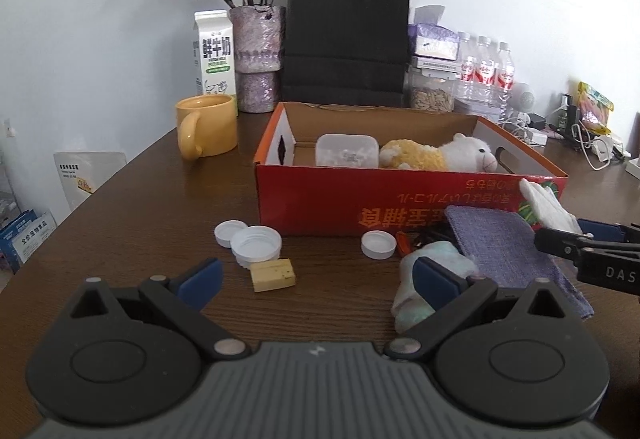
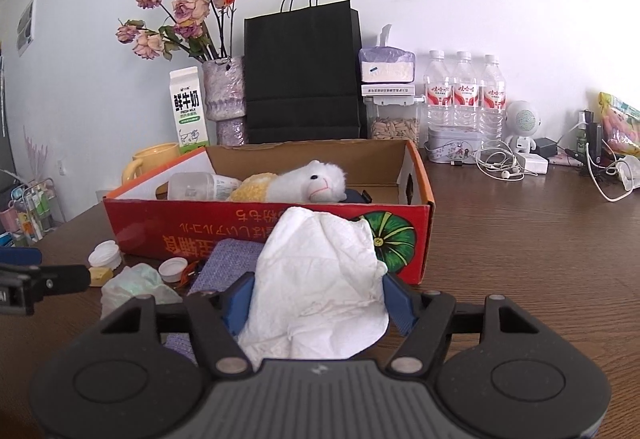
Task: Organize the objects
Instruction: 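Lift the white cloth with the right gripper while the left gripper grasps the yellow sponge block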
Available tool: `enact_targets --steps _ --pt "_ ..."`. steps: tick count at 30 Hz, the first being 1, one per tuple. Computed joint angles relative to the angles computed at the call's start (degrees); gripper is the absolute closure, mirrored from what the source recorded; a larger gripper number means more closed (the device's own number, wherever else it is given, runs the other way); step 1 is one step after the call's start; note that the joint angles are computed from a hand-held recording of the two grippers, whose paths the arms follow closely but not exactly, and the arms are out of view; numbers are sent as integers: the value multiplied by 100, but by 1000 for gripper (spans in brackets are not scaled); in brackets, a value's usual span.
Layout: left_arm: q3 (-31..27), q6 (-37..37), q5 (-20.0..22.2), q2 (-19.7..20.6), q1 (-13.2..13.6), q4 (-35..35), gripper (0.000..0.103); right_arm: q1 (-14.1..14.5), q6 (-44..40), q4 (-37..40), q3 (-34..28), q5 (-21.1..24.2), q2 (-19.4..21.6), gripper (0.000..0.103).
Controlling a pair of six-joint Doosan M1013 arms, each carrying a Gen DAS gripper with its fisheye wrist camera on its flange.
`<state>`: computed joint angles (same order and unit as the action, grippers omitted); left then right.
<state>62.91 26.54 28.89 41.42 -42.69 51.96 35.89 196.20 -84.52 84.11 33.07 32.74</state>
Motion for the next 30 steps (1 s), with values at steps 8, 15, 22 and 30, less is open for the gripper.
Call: enact_targets --steps 8,15,22,30 --pt "-393 176 683 228 81 -290 0 5 31 -26 10 24 -4 36" --pt "-778 382 1093 462 113 -474 0 2 26 -23 13 18 -6 36" --pt "-1163 589 1505 701 115 -663 3 3 13 -11 11 18 -5 35" --pt "-1310 720 1688 797 124 -815 4 5 -12 11 9 21 1 35"
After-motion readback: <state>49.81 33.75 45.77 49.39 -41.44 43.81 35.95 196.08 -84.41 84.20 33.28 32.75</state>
